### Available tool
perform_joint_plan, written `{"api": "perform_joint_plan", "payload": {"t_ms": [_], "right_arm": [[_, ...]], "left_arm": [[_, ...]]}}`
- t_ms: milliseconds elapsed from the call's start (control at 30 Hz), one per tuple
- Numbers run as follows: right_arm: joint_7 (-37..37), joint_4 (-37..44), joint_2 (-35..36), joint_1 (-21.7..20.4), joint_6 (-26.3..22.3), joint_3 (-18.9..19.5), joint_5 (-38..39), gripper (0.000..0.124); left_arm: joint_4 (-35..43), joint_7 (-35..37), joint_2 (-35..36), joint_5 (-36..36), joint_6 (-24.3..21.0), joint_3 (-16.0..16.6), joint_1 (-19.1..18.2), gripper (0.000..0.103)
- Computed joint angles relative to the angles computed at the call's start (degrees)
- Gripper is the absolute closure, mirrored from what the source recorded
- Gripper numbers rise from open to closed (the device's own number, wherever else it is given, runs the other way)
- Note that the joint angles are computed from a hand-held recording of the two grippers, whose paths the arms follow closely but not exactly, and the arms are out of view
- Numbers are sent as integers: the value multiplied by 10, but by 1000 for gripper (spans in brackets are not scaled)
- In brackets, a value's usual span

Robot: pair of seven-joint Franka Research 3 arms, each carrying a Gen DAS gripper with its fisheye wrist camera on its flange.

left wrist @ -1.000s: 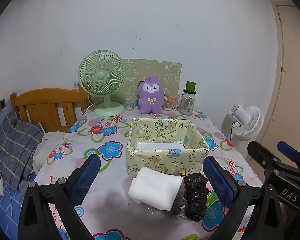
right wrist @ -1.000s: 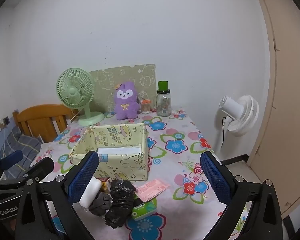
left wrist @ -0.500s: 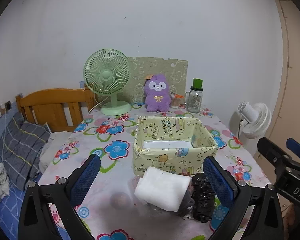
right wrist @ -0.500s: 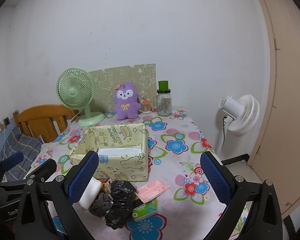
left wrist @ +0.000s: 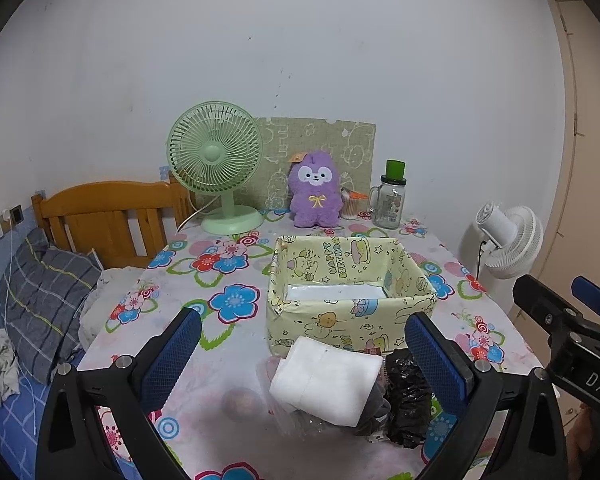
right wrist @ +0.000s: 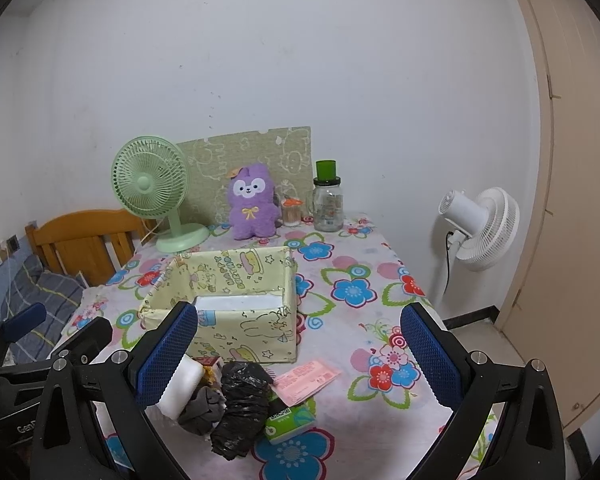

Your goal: Organize soft objects

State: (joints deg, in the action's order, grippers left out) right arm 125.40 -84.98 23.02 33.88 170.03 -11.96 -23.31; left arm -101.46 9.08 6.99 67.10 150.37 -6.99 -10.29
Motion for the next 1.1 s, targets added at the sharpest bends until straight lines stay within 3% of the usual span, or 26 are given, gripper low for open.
{"api": "perform_joint_plan", "payload": {"t_ms": [1100], "right_arm": [[6, 9, 7, 0, -5, -4, -1, 21]], "left_arm": [[1, -1, 0, 5, 5, 1, 1, 1]]}}
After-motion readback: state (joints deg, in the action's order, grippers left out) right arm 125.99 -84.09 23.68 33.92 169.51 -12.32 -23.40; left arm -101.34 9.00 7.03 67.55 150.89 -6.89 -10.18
